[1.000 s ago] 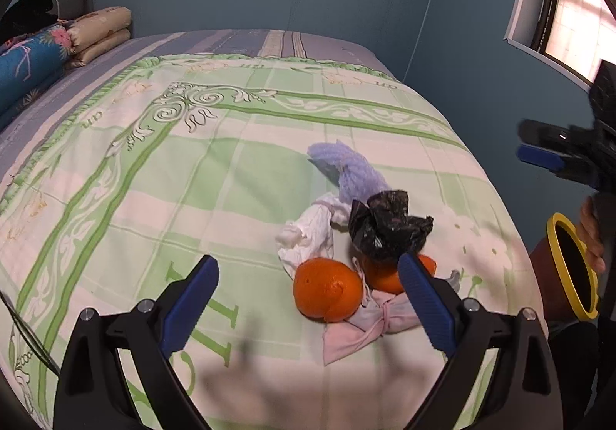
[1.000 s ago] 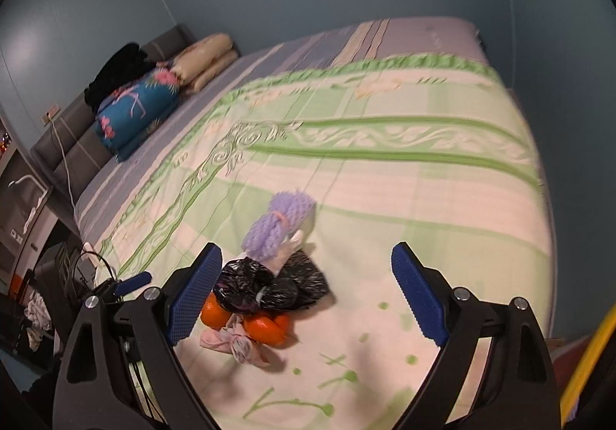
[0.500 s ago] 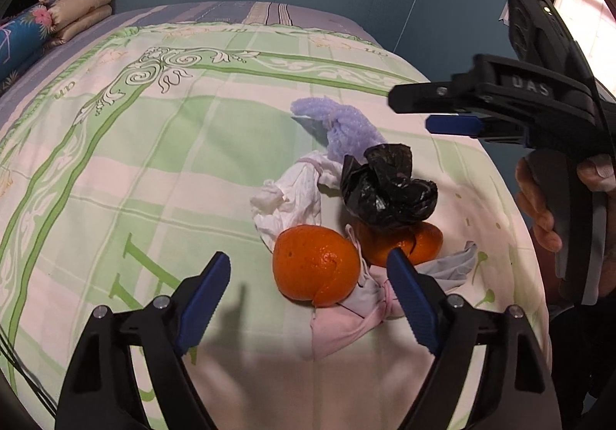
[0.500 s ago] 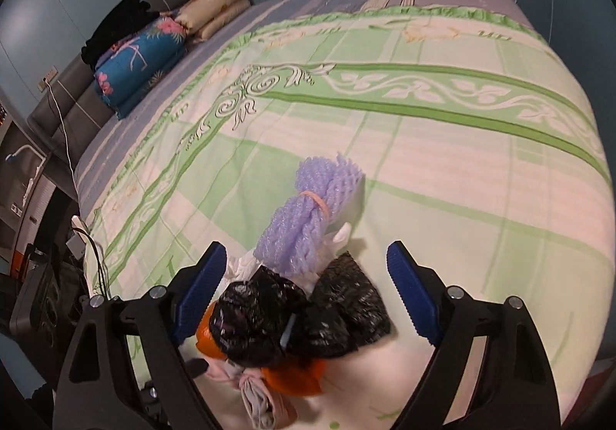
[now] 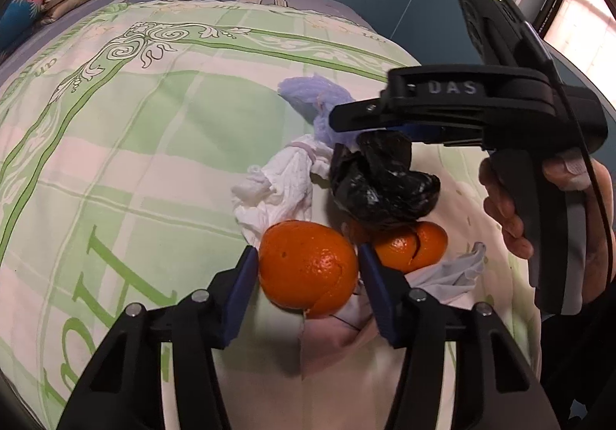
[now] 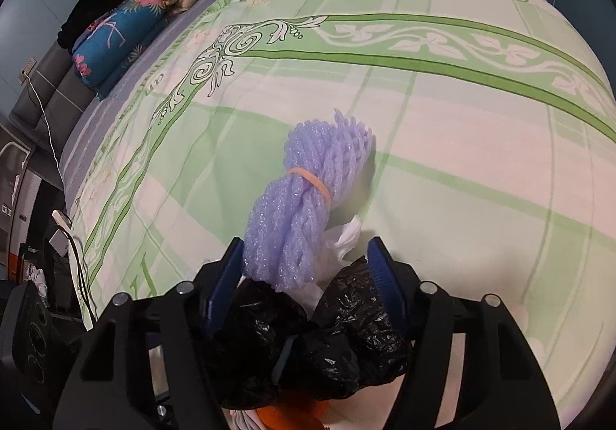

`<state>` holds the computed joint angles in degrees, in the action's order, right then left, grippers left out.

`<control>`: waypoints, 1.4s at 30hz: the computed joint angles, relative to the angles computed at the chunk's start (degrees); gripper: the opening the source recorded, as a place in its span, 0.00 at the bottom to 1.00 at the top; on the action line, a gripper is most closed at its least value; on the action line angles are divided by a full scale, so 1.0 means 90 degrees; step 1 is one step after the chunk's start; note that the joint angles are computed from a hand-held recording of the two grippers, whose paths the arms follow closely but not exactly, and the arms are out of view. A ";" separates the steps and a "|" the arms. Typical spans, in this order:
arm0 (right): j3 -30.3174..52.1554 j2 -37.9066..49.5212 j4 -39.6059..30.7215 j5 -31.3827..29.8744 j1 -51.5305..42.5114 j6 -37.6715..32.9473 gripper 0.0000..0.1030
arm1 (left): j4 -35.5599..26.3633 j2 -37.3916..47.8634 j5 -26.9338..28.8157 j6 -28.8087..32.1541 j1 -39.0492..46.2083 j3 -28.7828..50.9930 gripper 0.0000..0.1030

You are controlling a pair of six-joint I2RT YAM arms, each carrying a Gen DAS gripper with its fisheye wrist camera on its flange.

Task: Collect trash
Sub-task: 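Grasp the orange with the left tool while the right tool grasps the second purple foam net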

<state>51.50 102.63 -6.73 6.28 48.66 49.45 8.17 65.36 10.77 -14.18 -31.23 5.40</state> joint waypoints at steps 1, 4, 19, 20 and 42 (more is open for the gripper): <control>0.0012 0.0018 0.0023 -0.0013 0.0006 0.0015 0.52 | 0.0042 0.0011 -0.0095 -0.0027 -0.0089 -0.0012 0.49; 0.0131 0.0128 0.0037 -0.0049 0.0028 0.0000 0.45 | -0.0085 -0.0113 -0.0060 -0.0066 -0.0111 -0.0015 0.47; -0.0091 -0.0662 -0.0086 0.0840 0.0402 -0.0248 0.20 | -0.0870 -0.0990 0.0038 0.0167 0.0106 -0.0074 0.39; -0.0172 -0.0816 -0.0090 0.0894 0.0440 -0.0252 0.20 | -0.1093 -0.1204 0.0067 0.0186 0.0153 -0.0069 0.39; -0.0800 -0.5096 -0.3515 0.4212 0.3887 0.1640 0.20 | -0.6188 -0.5639 -0.2541 -0.1515 -0.2192 0.2089 0.39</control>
